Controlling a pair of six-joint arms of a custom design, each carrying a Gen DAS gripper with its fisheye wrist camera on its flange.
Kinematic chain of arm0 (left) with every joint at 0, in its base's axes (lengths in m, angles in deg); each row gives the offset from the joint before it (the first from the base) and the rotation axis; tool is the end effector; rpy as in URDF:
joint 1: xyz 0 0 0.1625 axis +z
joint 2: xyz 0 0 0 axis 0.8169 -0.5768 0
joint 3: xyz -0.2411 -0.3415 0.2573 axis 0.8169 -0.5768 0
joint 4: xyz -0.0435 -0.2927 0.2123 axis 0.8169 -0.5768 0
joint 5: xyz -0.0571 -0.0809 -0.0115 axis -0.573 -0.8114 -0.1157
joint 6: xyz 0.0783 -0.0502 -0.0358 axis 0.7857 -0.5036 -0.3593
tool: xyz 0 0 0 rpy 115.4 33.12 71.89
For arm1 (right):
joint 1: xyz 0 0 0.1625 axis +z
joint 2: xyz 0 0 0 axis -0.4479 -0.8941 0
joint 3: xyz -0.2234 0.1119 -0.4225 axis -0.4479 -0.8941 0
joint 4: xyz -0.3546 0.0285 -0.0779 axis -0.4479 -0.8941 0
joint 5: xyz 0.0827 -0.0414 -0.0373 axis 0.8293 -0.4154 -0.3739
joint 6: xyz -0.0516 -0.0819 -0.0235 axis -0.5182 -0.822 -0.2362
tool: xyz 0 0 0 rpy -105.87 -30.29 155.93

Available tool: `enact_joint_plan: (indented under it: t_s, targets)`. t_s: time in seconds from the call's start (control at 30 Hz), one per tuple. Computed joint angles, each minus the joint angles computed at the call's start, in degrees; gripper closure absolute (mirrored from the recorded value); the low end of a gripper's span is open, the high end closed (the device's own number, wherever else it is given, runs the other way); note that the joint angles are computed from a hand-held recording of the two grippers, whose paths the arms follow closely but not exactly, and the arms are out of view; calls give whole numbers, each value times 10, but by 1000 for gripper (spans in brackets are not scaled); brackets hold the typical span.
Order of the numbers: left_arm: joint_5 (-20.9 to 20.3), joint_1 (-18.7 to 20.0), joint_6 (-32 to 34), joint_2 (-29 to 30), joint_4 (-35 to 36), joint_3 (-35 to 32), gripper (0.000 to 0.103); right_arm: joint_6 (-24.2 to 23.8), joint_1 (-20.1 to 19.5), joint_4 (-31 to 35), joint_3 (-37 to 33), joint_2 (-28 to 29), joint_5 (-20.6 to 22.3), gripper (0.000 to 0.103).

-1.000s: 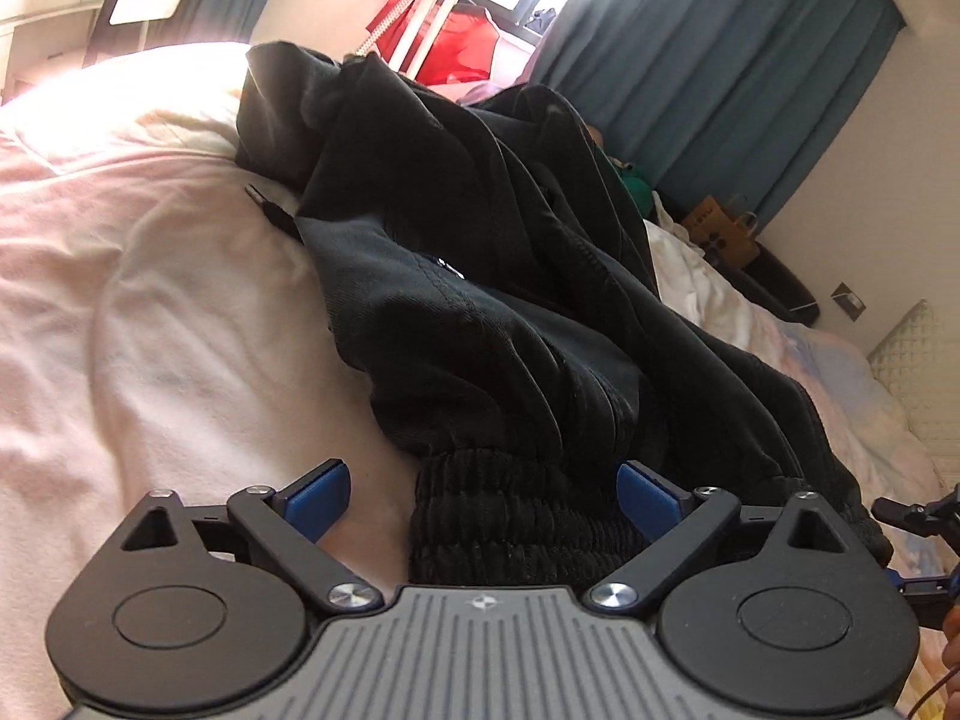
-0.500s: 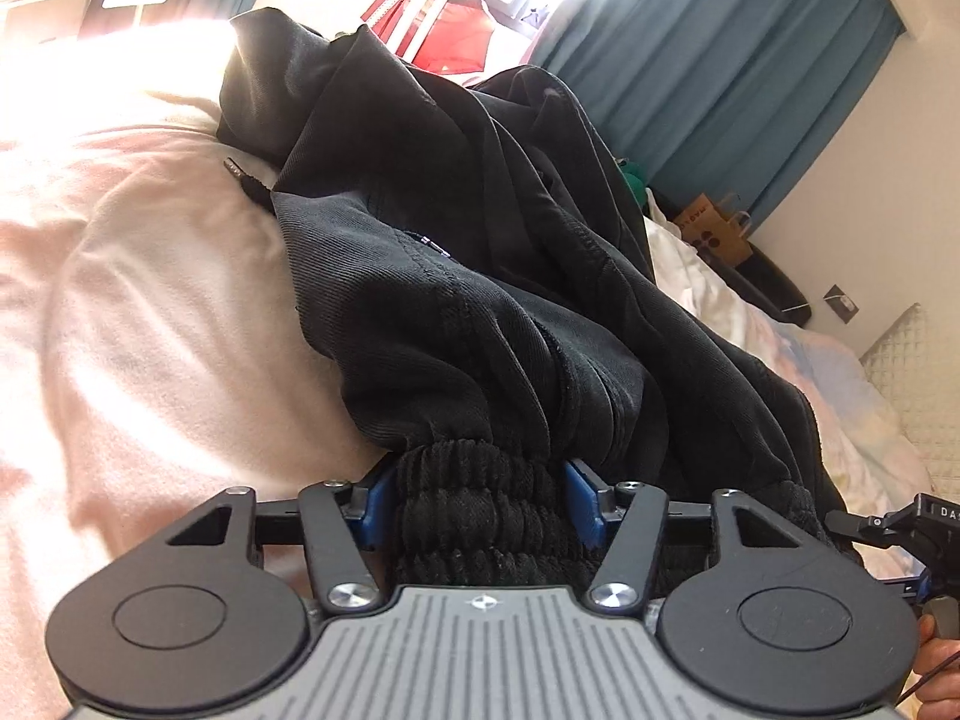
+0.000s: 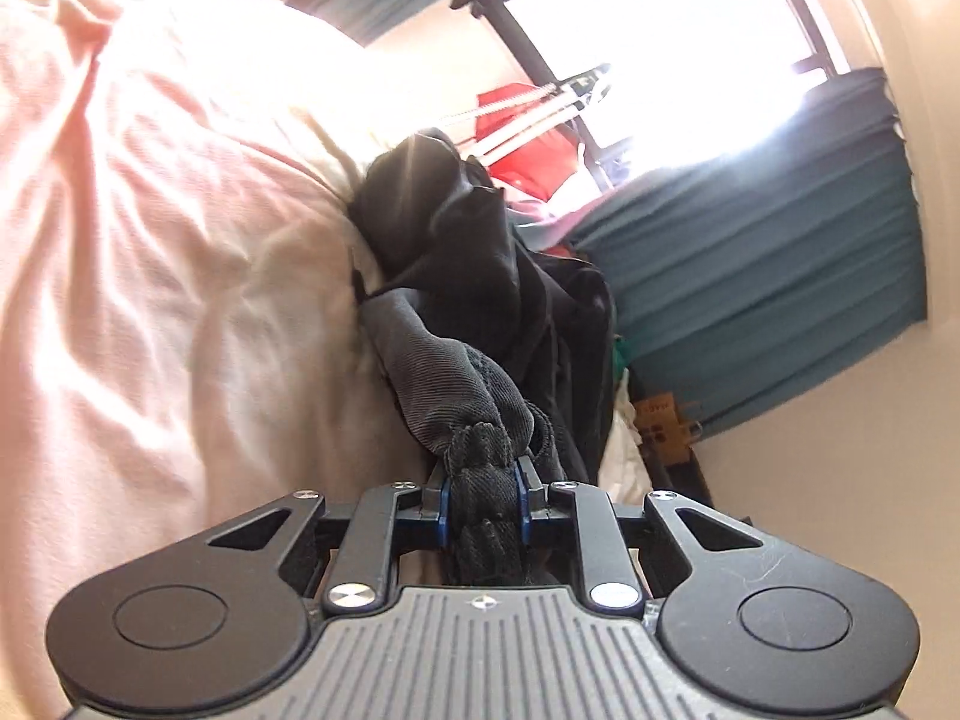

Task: Fold clothes

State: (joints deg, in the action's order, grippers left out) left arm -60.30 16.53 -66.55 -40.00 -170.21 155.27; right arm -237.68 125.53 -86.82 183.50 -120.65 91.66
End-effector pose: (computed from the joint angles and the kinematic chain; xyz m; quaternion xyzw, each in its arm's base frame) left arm 0.0204 -0.4017 0.3076 0.0367 -0.9098 0.4076 0.0697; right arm 0.1530 -0.2964 0.1257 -0.1723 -0.8966 0.4075 0.0178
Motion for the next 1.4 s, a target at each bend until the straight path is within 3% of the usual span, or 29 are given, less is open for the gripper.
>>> enact_joint_plan:
  t_s: [0.2,0.3,0.33,0.37,0.47,0.5,0.6,0.67,0.7,0.87,1.0,1.1,1.23,1.33,1.4]
  targets:
    - [10,26,-42,21,11,-7,76,7,-19,25,-15,19,-30,36]
    - [0,35,-58,32,-5,-5,63,-1,-47,-3,1,20,-91,36]
    - [-1,34,-57,34,-10,-4,52,-9,-53,-3,0,24,-108,36]
    - [-4,32,-51,37,-19,-2,43,-23,-46,10,-10,31,-103,36]
    - [-9,29,-25,56,-42,-7,32,-53,-27,29,-32,52,-82,38]
    - [-9,29,-14,66,-45,-14,33,-56,-21,25,-34,58,-72,44]
    - [-2,27,-8,63,-17,-33,50,-57,-6,5,-35,72,-42,65]
    - [2,25,-4,62,1,-45,73,-40,4,-22,-26,77,-29,73]
    - [5,24,-2,61,10,-51,80,-26,13,-36,-21,79,-19,77]
    - [35,-11,6,-4,72,-87,84,42,83,-82,-11,88,-18,81]
    - [70,-35,38,-72,206,-182,85,73,152,-69,-56,134,-20,82]
    - [92,-41,82,-115,303,-257,85,110,186,-93,-94,186,-54,82]
    - [150,-38,154,-144,406,-368,86,147,233,-76,-203,271,-100,82]
    - [196,-25,205,-143,451,-451,86,157,254,-39,-306,338,-146,82]
    - [211,1,278,-128,456,-527,86,155,263,-8,-377,381,-176,81]
